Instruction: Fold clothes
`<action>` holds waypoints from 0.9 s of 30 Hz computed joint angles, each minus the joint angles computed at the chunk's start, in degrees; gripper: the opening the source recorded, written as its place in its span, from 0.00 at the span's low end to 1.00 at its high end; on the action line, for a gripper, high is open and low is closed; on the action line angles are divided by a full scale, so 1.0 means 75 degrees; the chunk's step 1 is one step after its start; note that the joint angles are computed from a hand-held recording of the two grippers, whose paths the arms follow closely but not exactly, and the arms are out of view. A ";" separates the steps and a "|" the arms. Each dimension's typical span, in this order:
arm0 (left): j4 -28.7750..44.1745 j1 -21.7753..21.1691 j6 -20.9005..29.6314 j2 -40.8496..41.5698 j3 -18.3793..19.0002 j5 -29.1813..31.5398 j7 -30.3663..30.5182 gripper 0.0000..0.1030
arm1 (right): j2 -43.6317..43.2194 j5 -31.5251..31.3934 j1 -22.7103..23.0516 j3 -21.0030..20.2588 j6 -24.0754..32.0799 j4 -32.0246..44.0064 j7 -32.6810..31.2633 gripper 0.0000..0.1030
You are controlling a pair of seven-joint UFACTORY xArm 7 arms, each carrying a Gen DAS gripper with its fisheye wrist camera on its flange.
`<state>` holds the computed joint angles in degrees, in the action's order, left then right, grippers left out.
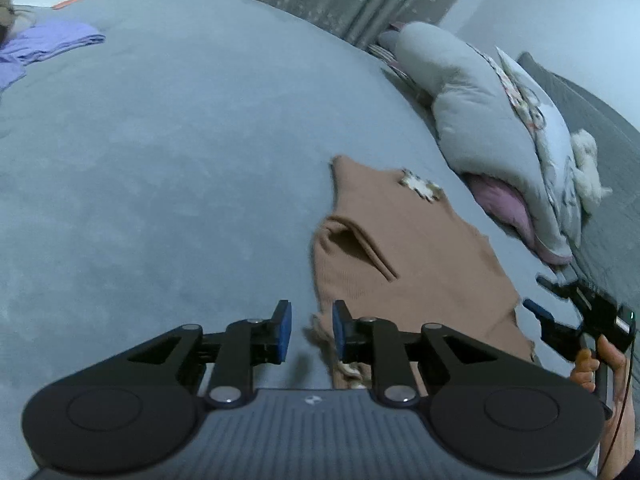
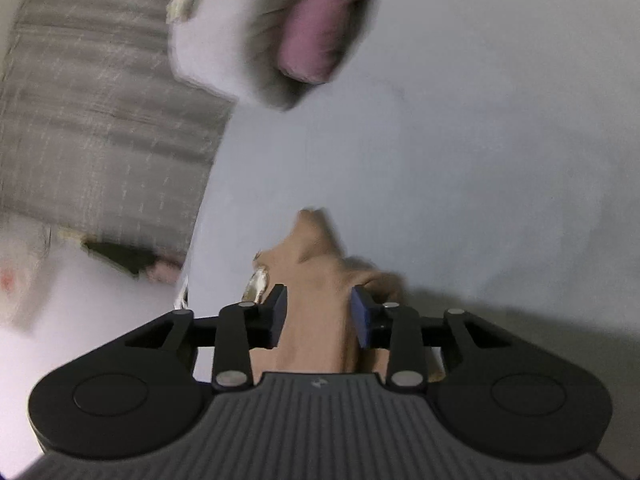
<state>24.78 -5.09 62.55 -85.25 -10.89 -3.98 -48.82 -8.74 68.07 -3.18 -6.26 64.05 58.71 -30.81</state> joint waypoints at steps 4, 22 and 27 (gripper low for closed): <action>0.0103 -0.0596 -0.0176 0.0700 -0.0434 -0.0122 0.0406 0.30 | -0.0466 -0.1612 0.0220 0.0382 0.0495 -0.0147 -0.0807 0.58; 0.0548 -0.1407 0.1144 0.0301 -0.1685 -0.0320 0.0080 0.67 | -0.2469 -0.3620 0.0179 -0.0766 -0.0123 -0.1360 -0.2081 0.84; 0.0460 -0.1892 0.1276 -0.0210 -0.2024 -0.0871 -0.0912 0.72 | -0.3146 -0.4164 0.0065 -0.1319 0.0967 -0.1895 -0.2424 0.85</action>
<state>28.23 -19.28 72.12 -86.82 -26.06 -10.51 -55.65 -32.33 36.84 -2.70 -16.16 71.30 44.50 -48.99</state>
